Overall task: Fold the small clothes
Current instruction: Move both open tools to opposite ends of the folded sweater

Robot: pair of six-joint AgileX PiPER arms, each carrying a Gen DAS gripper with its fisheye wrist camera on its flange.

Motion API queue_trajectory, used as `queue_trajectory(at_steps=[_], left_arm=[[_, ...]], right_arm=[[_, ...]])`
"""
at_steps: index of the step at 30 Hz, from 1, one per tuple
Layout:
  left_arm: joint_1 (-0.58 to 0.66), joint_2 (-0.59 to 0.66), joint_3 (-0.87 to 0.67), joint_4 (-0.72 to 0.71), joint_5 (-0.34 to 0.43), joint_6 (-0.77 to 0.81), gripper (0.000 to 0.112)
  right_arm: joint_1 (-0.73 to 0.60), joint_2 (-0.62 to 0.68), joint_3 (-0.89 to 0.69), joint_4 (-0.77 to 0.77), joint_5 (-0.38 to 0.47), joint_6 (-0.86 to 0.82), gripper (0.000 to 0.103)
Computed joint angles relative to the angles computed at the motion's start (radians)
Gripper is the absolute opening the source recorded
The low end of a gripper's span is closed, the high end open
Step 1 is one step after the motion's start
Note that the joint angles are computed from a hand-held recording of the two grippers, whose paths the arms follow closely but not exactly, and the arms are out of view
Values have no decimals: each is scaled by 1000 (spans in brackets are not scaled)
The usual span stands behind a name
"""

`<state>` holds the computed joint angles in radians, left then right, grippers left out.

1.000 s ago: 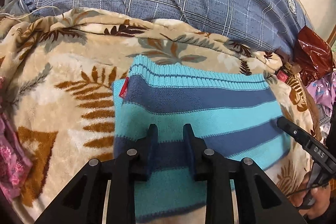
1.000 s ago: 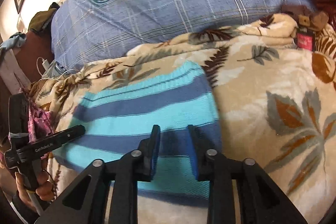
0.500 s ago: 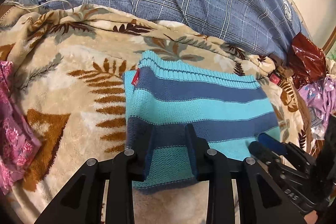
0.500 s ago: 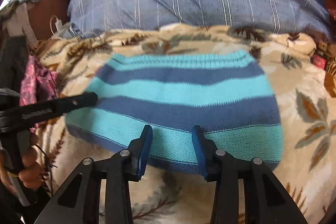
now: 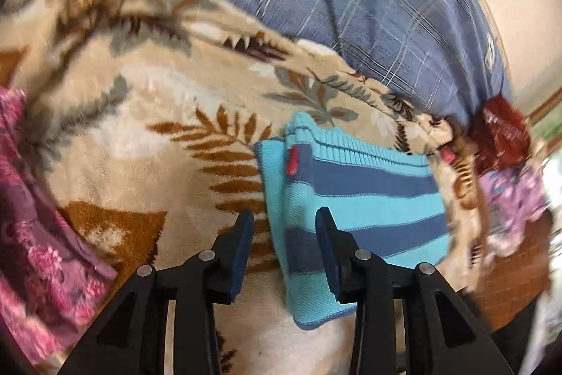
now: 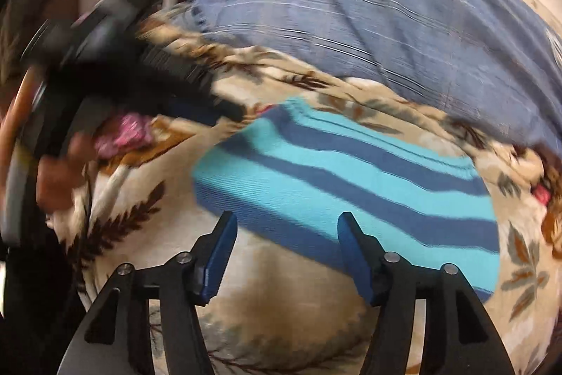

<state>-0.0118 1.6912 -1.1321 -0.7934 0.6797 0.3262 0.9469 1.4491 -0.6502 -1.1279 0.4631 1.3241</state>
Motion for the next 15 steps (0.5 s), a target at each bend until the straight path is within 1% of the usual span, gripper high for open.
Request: queue_trajectory(at_steps=[2, 4, 5, 6, 7, 8, 12, 15], left_arm=[[56, 49, -46, -53, 74, 55, 37], [102, 97, -84, -110, 140, 104, 42], [121, 121, -100, -136, 171, 121, 45], [136, 148, -115, -164, 200, 134, 45], [145, 166, -127, -177, 220, 140, 45], [152, 191, -147, -190, 243, 143, 45], [152, 253, -192, -216, 268, 139, 47], [151, 305, -236, -247, 289, 129, 48]], right_arm=[[42, 41, -7, -53, 21, 43, 68], [95, 99, -23, -113, 64, 86, 68], [117, 126, -31, -137, 88, 103, 68], [140, 157, -42, -161, 117, 117, 68], [171, 198, -58, -195, 167, 138, 68], [185, 223, -67, -219, 191, 153, 68], [207, 294, -102, -270, 263, 180, 69], [197, 281, -98, -286, 256, 194, 68]])
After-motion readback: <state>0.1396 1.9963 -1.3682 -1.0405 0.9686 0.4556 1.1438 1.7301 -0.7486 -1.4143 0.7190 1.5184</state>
